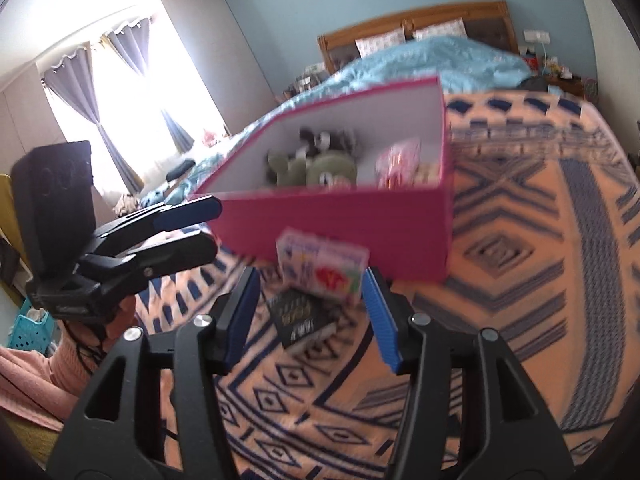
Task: Organize objects
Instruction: 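Open both grippers and withdraw toward the floral tissue pack, then close both grippers on the floral pink tissue pack and lift it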
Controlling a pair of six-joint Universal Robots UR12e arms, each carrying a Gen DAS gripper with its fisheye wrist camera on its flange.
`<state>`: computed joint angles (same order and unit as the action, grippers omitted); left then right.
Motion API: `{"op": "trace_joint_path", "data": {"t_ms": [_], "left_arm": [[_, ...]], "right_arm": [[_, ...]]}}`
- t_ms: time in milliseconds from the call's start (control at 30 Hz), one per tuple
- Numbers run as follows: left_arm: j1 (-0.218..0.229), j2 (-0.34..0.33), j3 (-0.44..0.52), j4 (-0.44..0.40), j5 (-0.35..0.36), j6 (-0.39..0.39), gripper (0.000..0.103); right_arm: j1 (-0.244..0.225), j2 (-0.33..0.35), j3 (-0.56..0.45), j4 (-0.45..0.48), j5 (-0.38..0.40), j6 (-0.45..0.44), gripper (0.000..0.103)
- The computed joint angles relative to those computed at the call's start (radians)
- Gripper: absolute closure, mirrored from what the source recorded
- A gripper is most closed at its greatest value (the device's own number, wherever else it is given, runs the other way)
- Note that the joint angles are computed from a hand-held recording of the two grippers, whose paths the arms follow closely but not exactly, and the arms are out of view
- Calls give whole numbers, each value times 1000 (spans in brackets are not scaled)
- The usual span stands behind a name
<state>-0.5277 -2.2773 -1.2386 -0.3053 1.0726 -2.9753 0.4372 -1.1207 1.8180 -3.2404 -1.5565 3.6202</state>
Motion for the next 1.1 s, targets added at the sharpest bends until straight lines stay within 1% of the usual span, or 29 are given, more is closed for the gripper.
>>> {"op": "trace_joint_path", "data": {"t_ms": [67, 267, 367, 433, 533, 567, 633, 700, 733, 900, 1000, 1100], "left_arm": [[-3, -7, 3, -35, 15, 0, 34], [-3, -36, 31, -117, 23, -30, 36], [-4, -47, 46, -132, 24, -42, 43], [-4, -50, 48, -135, 28, -41, 45], [-6, -61, 68, -161, 37, -45, 51], [-5, -64, 74, -172, 31, -49, 54], [-4, -69, 79, -185, 21, -54, 58], [-2, -71, 81, -197, -5, -55, 63], [0, -70, 80, -201, -18, -57, 63], [5, -58, 67, -221, -55, -45, 63], [9, -42, 53, -257, -94, -30, 61], [16, -25, 35, -294, -149, -9, 60]], "right_arm": [[-2, 11, -4, 16, 15, 17, 48], [-11, 38, -16, 34, 31, 65, 48], [-16, 47, -27, 42, 33, 76, 48], [-18, 55, -38, 53, 30, 76, 48], [-24, 65, -49, 57, 33, 81, 48], [-27, 68, -52, 59, 38, 90, 49], [-35, 74, -55, 52, 60, 104, 51], [-41, 76, -54, 46, 80, 109, 59], [-44, 77, -52, 37, 96, 110, 59], [-41, 62, -40, 32, 98, 99, 59], [-38, 36, -31, 82, 116, 92, 59], [-28, 8, -24, 136, 117, 61, 58]]}}
